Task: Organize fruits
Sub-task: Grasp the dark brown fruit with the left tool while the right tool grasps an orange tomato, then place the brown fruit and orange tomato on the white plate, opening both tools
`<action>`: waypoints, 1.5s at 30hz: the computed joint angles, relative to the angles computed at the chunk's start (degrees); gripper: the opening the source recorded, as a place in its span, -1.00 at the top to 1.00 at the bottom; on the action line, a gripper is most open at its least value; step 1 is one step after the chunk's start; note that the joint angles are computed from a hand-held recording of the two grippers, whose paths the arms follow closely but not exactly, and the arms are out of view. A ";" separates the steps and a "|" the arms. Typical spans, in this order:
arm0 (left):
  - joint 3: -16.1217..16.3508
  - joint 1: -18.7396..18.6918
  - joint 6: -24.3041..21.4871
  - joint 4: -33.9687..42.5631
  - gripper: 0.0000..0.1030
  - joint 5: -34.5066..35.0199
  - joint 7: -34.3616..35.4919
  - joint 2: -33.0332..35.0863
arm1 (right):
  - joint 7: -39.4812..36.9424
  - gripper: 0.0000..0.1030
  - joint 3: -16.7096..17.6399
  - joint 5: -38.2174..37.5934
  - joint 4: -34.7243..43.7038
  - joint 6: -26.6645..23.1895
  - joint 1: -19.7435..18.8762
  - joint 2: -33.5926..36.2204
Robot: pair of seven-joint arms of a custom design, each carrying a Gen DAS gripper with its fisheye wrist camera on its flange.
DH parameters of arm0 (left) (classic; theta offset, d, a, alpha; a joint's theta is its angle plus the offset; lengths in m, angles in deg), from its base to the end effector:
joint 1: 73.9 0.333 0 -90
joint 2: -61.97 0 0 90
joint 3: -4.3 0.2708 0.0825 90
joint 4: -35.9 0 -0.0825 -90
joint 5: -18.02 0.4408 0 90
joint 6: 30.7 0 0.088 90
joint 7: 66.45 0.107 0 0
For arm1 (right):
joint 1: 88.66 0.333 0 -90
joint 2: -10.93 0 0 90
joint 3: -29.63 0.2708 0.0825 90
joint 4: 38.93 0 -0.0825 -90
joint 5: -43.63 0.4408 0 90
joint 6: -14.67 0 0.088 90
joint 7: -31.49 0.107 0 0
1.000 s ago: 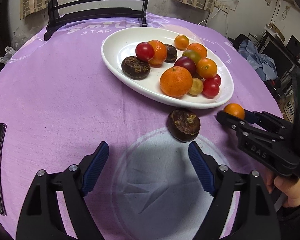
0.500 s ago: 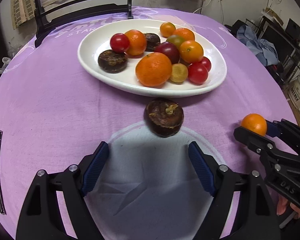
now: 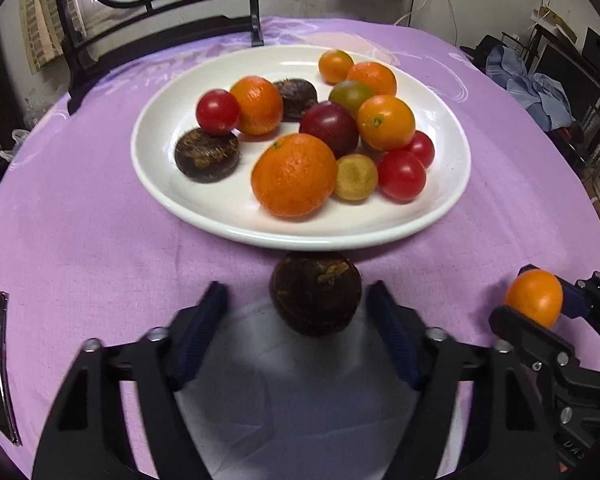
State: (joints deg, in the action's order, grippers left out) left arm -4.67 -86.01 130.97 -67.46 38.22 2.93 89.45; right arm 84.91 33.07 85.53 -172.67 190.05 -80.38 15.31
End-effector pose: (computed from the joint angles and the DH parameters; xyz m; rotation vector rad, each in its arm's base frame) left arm 0.6633 -0.2661 0.2652 -1.6483 2.1767 -0.6197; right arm 0.5770 0.0659 0.2780 -1.9014 1.6685 -0.4657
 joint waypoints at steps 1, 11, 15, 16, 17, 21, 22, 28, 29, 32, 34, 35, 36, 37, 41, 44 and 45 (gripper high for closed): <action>-0.79 0.70 0.79 -0.33 0.18 -0.43 1.44 -0.07 | 0.23 0.21 -0.07 -0.22 0.00 0.01 0.04 0.06; -5.79 5.85 2.91 -9.11 0.19 -8.51 9.90 -7.13 | -7.97 0.21 1.45 7.96 0.58 -0.19 -0.65 -0.17; -7.34 7.96 4.50 -12.93 0.20 -14.09 14.16 -10.55 | -15.26 0.21 1.99 15.50 1.00 0.09 -0.28 -0.56; -7.25 8.14 4.91 -13.49 0.19 -14.95 14.79 -11.30 | -15.78 0.21 1.79 16.03 0.99 -0.29 -0.02 -0.72; -7.11 8.21 5.35 -13.93 0.19 -15.63 15.32 -11.91 | -15.87 0.21 1.54 16.11 0.94 -0.47 0.27 -0.90; -5.69 7.77 7.38 -15.03 0.20 -16.10 15.88 -14.22 | -24.34 0.21 1.28 25.59 1.32 -1.73 1.22 -2.93; -5.27 7.53 7.52 -14.87 0.20 -15.74 15.87 -14.41 | -26.09 0.21 0.97 27.51 1.56 -2.09 1.62 -3.37; -2.86 5.59 7.74 -10.78 0.19 -11.66 13.06 -12.85 | -19.32 0.22 -0.53 17.42 5.31 -0.93 3.16 -1.65; -2.26 5.02 7.53 -9.10 0.19 -10.57 12.03 -11.78 | -18.40 0.22 -0.51 15.58 6.78 -0.70 3.09 -0.71; -0.02 3.01 5.08 -2.50 0.20 -7.07 7.88 -7.36 | -15.54 0.22 -0.15 11.05 11.27 -0.10 2.45 2.74; 2.02 1.39 3.04 2.34 0.20 -4.11 3.95 -4.39 | -10.67 0.22 -0.67 5.23 15.17 -0.22 2.32 6.16; 2.73 1.00 2.42 5.04 0.20 -3.05 2.29 -2.65 | -9.54 0.22 -0.49 3.85 17.10 -0.44 1.83 7.78; 2.52 1.28 1.58 7.34 0.20 -2.80 1.95 -1.09 | -5.66 0.22 -1.71 0.46 20.00 -1.47 2.20 10.27; 1.82 1.97 -0.30 10.94 0.20 -3.39 2.47 1.34 | -2.79 0.21 -2.48 -2.06 21.64 -2.48 2.44 11.65; 0.09 3.28 -6.67 24.66 0.20 -6.15 4.96 10.89 | 3.81 0.22 -3.08 -8.86 28.69 -4.97 1.83 17.89; 0.86 2.50 -8.40 31.49 0.19 -6.37 4.07 15.98 | 6.07 0.19 -1.14 -11.03 32.97 -6.04 -0.21 21.54; 1.11 2.21 -9.80 34.17 0.18 -6.60 3.54 17.84 | 6.03 0.15 0.28 -10.67 34.32 -6.36 -1.56 22.62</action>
State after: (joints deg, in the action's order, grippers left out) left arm -3.56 -83.80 121.17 -33.29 31.62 6.47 107.29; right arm 90.93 33.35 74.86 -138.35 183.68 -81.95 37.93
